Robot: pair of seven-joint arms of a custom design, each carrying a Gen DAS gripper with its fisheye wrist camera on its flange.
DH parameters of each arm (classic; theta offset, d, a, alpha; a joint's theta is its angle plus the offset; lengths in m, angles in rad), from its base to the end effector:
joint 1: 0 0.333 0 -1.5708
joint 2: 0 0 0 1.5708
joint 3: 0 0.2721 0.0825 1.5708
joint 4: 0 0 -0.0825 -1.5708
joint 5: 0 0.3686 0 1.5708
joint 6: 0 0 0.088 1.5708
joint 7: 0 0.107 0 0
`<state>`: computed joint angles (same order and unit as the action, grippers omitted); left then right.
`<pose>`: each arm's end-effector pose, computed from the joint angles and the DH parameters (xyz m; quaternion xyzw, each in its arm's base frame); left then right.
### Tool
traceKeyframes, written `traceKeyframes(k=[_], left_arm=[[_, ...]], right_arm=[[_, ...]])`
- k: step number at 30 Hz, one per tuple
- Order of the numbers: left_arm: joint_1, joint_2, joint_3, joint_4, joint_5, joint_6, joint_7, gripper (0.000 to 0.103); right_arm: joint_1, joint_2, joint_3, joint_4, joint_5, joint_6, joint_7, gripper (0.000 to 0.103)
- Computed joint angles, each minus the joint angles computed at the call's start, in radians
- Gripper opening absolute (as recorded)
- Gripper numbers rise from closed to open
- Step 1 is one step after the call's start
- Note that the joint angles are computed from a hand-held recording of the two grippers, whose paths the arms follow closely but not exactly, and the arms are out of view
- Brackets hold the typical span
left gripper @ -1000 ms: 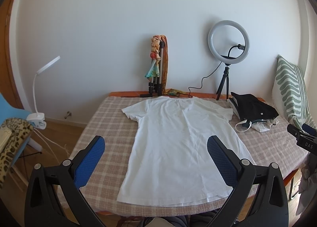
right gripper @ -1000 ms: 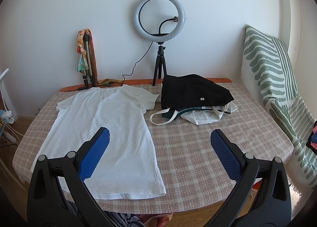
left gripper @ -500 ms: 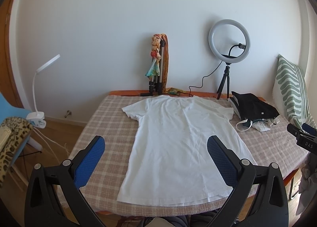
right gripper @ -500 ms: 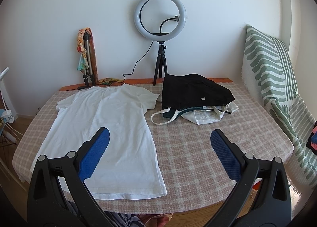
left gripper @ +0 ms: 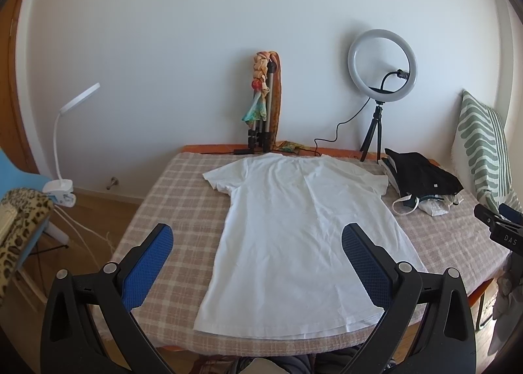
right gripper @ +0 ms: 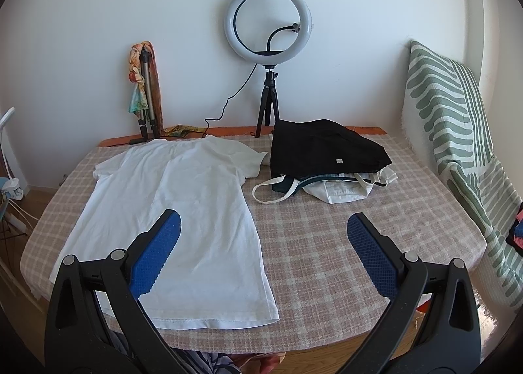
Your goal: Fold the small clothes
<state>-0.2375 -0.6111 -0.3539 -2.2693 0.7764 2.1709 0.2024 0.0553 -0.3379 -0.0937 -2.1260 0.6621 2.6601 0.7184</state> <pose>0.3520 -0.2381 0.6017 -0.7463 0.4521 -0.2766 0.4026 0.5018 -0.0427 0.6095 -0.7190 0.5029 -0.2816 0.3884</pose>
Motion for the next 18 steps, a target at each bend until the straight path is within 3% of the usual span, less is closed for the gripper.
traceKeyframes(k=[11, 18], left_arm=[[-0.004, -0.076, 0.024, -0.13, -0.031, -0.015, -0.016, 0.103], [-0.024, -0.166, 0.082, -0.302, -0.097, 0.071, -0.036, 0.098]], right_arm=[[0.064, 0.065, -0.003, 0.079, 0.106, -0.026, -0.082, 0.103], [0.106, 0.19, 0.047, 0.231, 0.14, -0.1, -0.085, 0.103]])
